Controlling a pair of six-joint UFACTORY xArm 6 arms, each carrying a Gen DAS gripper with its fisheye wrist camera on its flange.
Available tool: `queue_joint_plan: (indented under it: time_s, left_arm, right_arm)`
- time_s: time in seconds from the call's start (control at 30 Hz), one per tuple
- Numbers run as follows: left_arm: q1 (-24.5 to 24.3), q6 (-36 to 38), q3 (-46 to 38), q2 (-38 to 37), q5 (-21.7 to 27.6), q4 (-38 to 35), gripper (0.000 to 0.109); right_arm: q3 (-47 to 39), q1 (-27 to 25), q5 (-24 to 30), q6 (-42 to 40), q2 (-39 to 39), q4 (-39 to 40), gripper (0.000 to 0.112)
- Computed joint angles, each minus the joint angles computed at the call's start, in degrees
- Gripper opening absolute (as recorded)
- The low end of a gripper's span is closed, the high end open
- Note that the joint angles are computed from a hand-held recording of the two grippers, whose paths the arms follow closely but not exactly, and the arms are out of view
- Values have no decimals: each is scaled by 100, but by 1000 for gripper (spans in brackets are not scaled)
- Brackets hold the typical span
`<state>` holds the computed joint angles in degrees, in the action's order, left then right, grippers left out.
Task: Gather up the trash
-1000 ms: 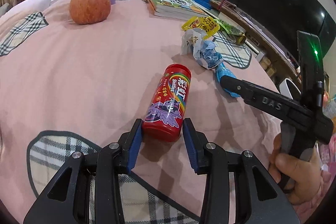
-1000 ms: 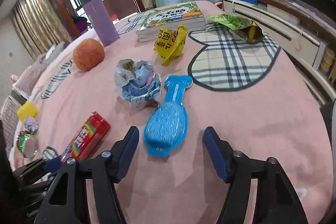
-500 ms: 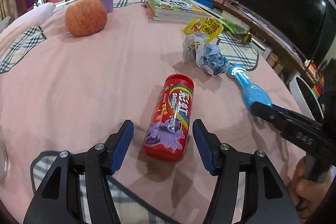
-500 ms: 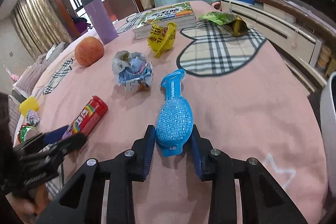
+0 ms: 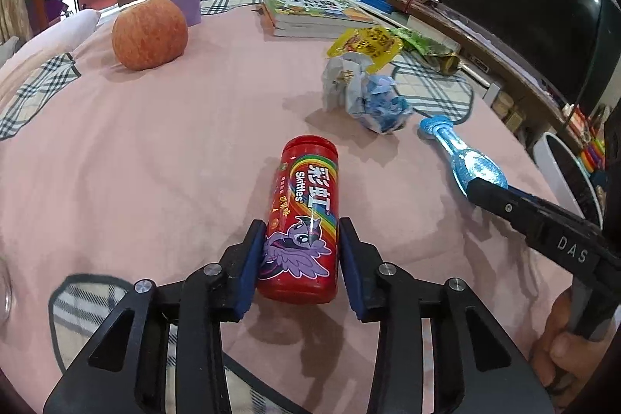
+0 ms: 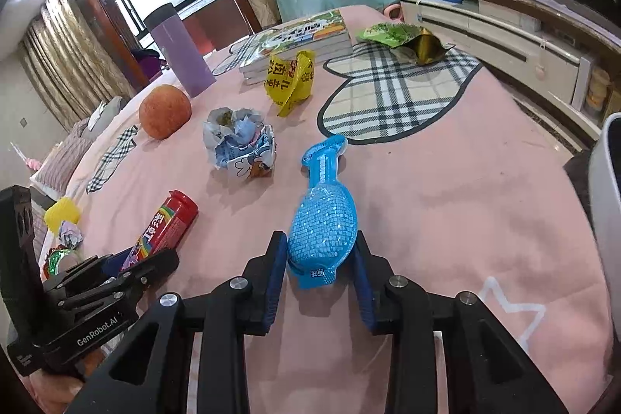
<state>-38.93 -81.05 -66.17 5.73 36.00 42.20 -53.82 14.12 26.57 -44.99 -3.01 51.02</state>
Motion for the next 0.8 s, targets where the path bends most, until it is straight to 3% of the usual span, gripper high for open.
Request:
queue_joint_plan:
  time_s: [0.53, 0.57, 0.63, 0.8]
  left_arm:
    - [-580, 28, -689, 406, -120, 26, 34]
    - [-588, 25, -684, 403, -126, 29, 34]
    - [-645, 49, -772, 447, -73, 46, 34]
    - [-755, 147, -995, 591, -28, 37, 34]
  right_arm:
    - [914, -663, 223, -287, -1000, 21, 31]
    - [971, -695, 204, -323, -1051, 38, 30]
    - [1036, -755, 236, -322, -1141, 40, 16]
    - [1192, -887, 228, -434, -1361, 44, 16]
